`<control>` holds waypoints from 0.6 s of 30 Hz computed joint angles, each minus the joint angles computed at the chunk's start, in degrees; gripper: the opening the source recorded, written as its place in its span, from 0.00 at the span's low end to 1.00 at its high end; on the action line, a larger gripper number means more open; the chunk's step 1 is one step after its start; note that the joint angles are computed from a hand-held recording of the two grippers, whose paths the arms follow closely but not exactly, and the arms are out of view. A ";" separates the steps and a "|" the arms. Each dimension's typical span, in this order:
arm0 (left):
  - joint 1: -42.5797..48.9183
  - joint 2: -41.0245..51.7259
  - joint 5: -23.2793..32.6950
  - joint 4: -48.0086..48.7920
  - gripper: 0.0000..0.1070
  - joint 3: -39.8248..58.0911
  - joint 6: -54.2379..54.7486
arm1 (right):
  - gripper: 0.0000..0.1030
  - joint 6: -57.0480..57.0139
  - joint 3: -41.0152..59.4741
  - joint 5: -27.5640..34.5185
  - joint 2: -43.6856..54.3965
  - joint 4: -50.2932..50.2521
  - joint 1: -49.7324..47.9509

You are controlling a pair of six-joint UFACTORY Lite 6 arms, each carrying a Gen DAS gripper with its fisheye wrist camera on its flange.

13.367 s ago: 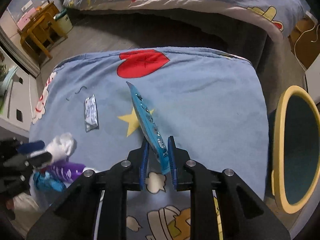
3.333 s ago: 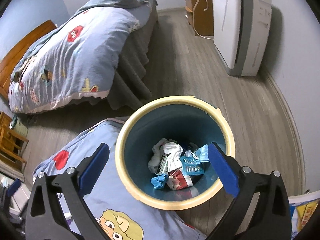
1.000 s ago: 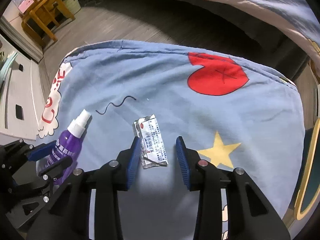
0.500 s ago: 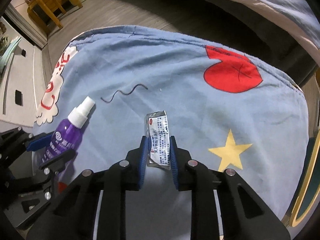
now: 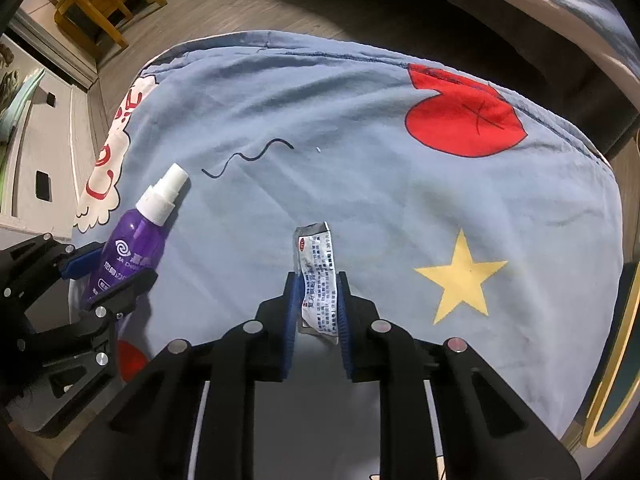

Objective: Collect trash
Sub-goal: 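Carry spray bottle and foil wrapper over the bin and open both tools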

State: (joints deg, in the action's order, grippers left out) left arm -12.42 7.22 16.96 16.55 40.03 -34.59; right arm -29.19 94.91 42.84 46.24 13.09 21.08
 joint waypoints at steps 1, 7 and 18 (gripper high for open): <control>-0.32 -0.58 0.02 1.65 0.31 -0.27 -1.70 | 0.17 -0.30 -0.09 0.31 -0.28 0.47 -0.26; -1.71 -5.00 1.12 8.33 0.31 -1.56 -9.68 | 0.17 -1.94 -1.82 0.37 -3.38 1.21 -1.34; -2.83 -16.54 4.96 9.42 0.31 -0.73 -10.78 | 0.17 -6.44 -8.64 -0.94 -13.44 4.22 -6.14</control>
State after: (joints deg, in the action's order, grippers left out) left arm -15.25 -9.32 21.91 25.98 39.30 -45.37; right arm -35.63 86.28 41.89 32.81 17.31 14.94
